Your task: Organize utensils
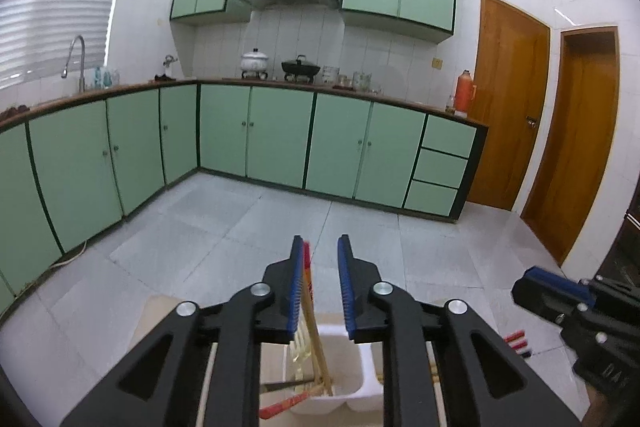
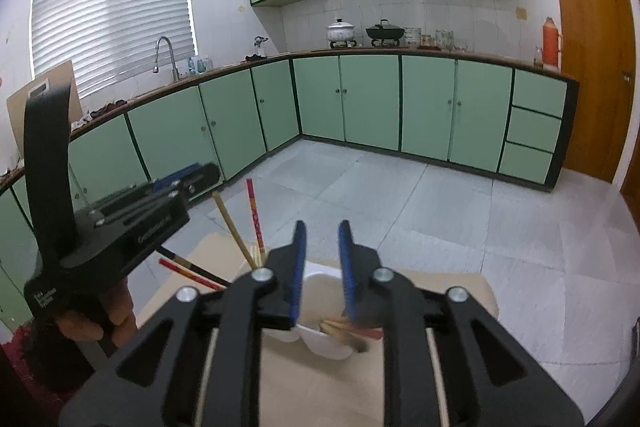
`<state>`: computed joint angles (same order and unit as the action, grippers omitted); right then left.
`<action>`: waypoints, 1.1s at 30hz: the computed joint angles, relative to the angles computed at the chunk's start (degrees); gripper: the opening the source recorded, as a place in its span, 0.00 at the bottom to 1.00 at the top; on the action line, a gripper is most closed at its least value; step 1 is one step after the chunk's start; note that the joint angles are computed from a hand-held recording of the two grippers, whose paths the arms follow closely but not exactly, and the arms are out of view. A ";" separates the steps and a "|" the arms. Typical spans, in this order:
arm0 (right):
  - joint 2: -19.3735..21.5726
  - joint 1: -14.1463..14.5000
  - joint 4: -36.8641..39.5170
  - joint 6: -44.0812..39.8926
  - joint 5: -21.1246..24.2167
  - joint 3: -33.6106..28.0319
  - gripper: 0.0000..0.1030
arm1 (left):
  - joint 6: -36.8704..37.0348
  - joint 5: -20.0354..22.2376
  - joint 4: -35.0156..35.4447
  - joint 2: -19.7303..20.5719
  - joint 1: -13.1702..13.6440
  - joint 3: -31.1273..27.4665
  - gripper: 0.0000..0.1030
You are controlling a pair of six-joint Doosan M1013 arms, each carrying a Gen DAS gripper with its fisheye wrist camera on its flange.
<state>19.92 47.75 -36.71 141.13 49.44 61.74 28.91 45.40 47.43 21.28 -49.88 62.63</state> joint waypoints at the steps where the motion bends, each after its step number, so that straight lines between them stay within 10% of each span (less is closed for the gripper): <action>1: -0.35 0.03 -0.34 0.98 -0.51 0.52 0.26 | -0.35 0.00 -0.06 -0.24 -0.01 0.41 0.20; 7: -2.69 1.76 -9.10 10.44 0.13 3.38 0.62 | -4.18 0.51 2.61 -2.51 -1.00 3.37 0.47; 18: -6.90 6.38 -19.76 20.54 6.85 9.15 0.86 | -11.68 4.40 11.39 -7.38 -5.64 9.33 0.94; 33: -9.14 10.74 -18.33 20.88 7.59 12.56 0.93 | -13.80 10.18 13.12 -12.60 -11.08 15.03 0.94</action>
